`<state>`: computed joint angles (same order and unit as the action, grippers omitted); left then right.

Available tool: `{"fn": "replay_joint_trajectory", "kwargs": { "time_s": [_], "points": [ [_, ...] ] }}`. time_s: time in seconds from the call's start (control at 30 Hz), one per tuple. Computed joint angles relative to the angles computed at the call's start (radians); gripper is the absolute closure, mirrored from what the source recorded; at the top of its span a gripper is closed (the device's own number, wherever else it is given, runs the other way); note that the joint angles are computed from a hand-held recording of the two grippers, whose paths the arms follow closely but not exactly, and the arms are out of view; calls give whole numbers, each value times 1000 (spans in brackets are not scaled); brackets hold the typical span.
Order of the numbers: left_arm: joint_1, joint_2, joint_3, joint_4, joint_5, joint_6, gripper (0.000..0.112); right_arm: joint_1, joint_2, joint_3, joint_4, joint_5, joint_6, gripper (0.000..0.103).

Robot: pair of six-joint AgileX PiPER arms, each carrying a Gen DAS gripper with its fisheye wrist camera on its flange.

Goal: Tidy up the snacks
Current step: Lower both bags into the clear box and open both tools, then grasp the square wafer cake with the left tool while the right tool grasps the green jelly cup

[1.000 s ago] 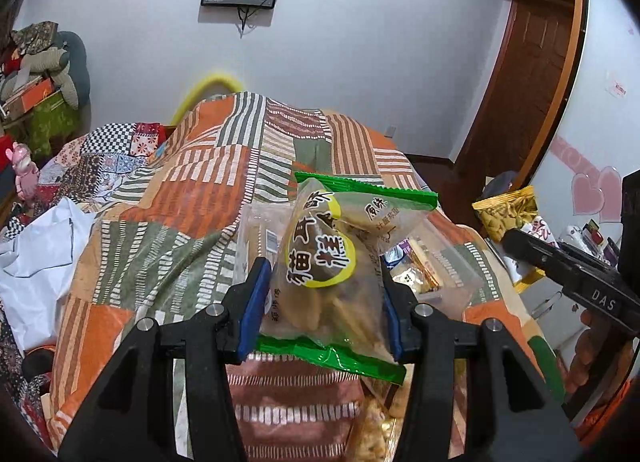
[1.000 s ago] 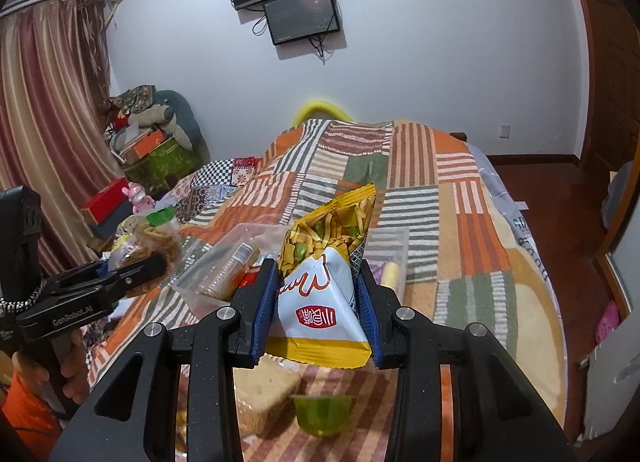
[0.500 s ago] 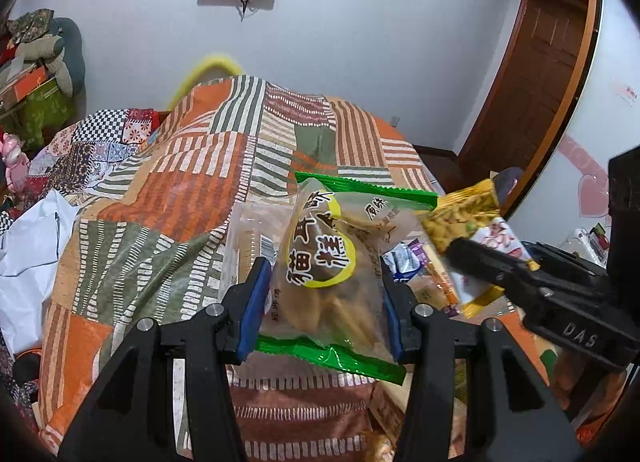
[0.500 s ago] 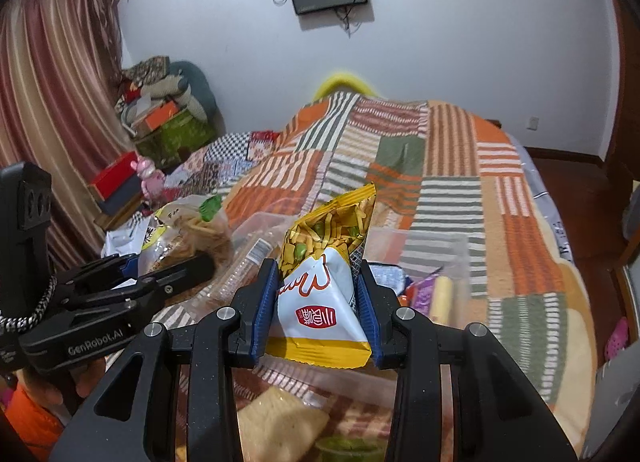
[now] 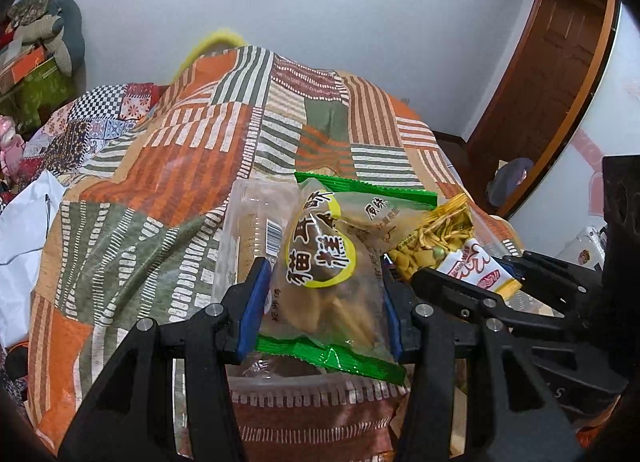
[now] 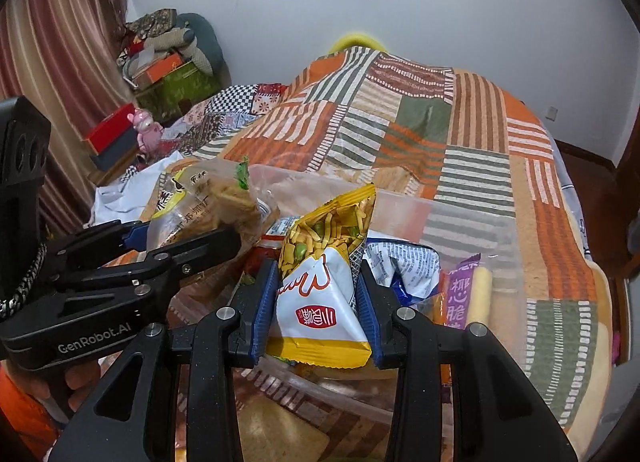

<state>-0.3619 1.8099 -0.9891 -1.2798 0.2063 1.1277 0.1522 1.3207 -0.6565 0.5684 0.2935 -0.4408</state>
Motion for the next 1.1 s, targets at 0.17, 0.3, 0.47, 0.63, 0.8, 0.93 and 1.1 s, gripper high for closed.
{"fn": "replay_joint_trajectory", "kwargs": {
  "time_s": [0.17, 0.3, 0.47, 0.63, 0.8, 0.93, 1.1],
  "points": [
    [0, 24, -12, 62, -4, -85, 62, -3, -3, 7, -13, -8, 9, 66],
    [-1, 10, 5, 50, -18, -78, 55, -3, -18, 5, -80, 5, 75, 64],
    [-1, -44, 45, -25, -17, -3, 44, -13, -74, 20, -107, 34, 104, 58],
    [-3, -116, 90, 31, -21, -51, 39, 16, -168, 42, -299, 59, 299, 50],
    [2, -211, 155, 44, 5, -45, 37, 42, -277, 70, -430, 93, 434, 33],
    [-7, -294, 210, 112, 10, -99, 37, 49, -371, 97, -471, 125, 493, 25],
    [-29, -388, 272, 264, 7, -236, 36, 77, -454, 125, -564, 165, 597, 25]
  ]
}}
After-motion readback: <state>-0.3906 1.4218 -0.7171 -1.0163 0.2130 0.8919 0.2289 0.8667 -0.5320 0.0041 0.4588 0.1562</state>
